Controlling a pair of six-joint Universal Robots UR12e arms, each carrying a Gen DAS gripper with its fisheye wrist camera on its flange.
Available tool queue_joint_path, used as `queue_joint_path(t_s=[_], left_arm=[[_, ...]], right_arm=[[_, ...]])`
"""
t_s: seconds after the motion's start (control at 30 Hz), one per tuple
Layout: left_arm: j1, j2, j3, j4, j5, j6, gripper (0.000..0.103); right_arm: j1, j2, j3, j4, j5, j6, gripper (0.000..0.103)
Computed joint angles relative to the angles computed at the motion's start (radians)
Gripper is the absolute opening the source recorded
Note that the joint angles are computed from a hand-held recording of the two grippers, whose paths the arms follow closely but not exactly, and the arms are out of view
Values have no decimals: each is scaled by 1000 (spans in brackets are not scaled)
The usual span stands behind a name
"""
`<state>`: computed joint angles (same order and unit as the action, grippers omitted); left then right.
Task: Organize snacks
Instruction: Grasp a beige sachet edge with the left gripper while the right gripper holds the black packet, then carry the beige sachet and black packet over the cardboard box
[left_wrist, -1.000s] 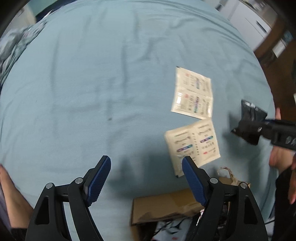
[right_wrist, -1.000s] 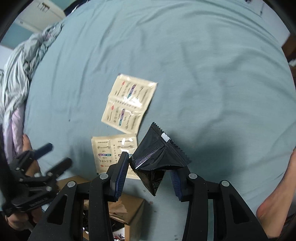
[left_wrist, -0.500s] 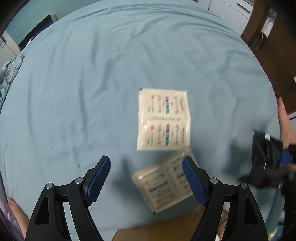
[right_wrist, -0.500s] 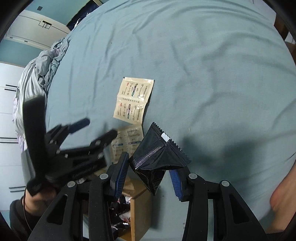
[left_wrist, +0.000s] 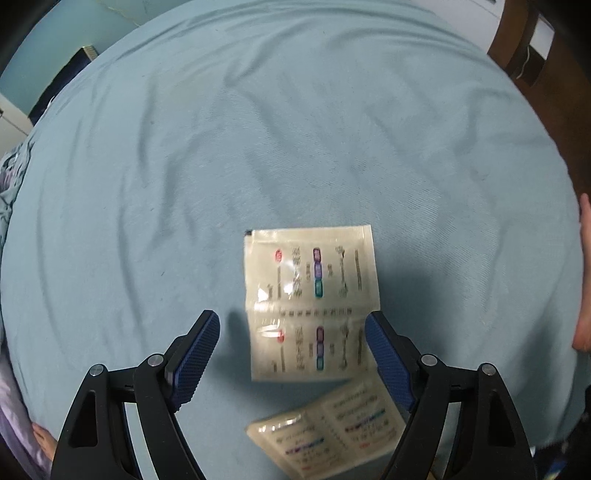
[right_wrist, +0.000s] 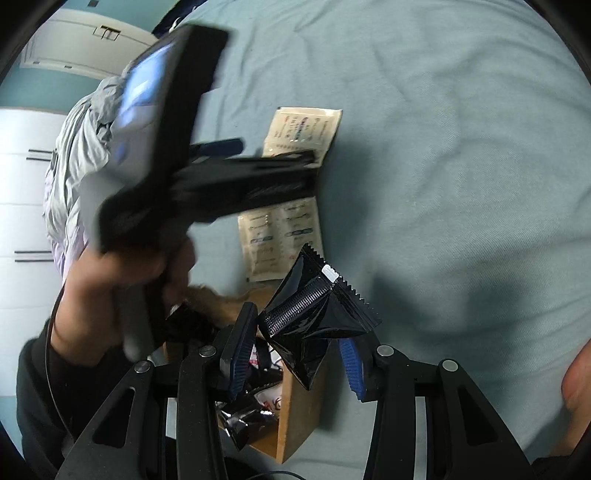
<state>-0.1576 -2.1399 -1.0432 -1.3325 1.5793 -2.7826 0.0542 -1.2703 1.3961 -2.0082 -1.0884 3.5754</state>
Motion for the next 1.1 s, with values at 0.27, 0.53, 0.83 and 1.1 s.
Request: queue_joint_path(t_s=[0.27,0.53,0.83,1.1], left_arm=[[-3,-80,114,-82,-62,-22,86],[9,-53,98,-36,-149,-53,24],[46,31,19,51,-234,-75,5],[107,188,-133,114,-307,35,5]], right_arm=[[-5,-6,13,12,8,11,42],[-5,-8,7,23,-19,15,42],[5,-23,0,20,-91,34,42],[29,-20,-39,56,-147,23,42]])
